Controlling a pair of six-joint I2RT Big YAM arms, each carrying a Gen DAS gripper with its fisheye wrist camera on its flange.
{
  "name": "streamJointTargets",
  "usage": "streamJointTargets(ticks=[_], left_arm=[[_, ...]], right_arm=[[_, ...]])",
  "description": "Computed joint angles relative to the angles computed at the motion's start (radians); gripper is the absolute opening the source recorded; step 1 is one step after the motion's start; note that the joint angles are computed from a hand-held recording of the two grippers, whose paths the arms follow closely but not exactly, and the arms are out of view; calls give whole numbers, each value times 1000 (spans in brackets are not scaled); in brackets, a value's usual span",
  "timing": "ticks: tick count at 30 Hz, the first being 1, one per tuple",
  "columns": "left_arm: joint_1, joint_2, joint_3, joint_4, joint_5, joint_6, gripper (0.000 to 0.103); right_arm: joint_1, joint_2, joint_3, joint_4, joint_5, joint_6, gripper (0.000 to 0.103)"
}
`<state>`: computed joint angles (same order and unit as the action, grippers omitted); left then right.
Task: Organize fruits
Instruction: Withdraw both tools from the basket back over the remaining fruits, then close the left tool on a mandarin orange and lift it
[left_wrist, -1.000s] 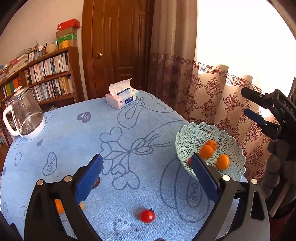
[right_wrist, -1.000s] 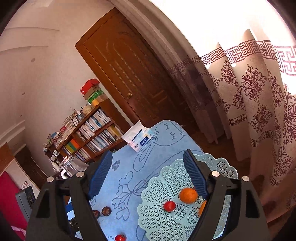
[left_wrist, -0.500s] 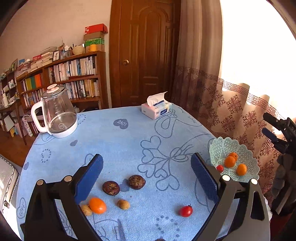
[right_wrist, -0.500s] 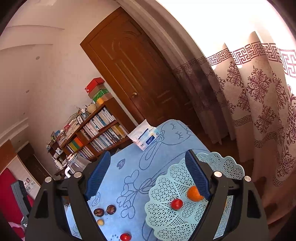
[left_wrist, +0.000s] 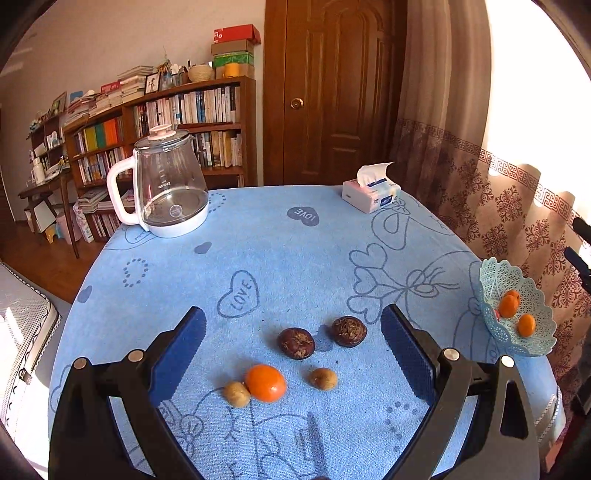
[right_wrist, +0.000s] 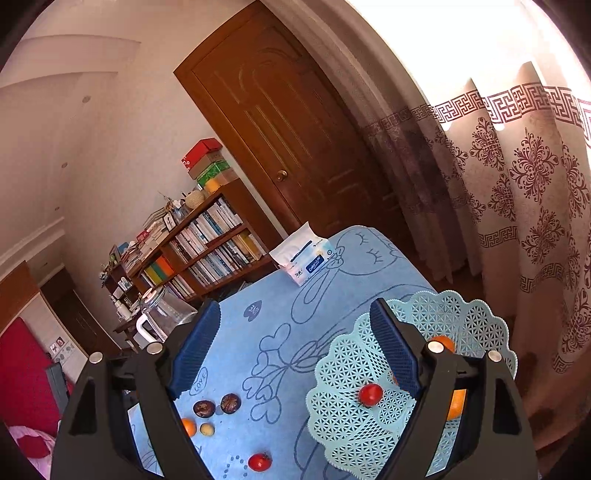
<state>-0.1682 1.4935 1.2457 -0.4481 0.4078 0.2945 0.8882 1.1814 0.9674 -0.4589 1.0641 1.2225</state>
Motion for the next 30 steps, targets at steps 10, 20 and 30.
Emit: streamJointTargets(ticks=[10, 20, 30], left_arm=[[15, 80, 9, -13, -36, 85, 89], [37, 182, 58, -82, -33, 115, 63], [21, 223, 72, -87, -54, 137, 62]], right_arm=[[-5, 34, 20, 13, -40, -27, 84], [-18, 64, 36, 22, -86, -52, 84], [-25, 85, 47, 33, -115, -72, 84]])
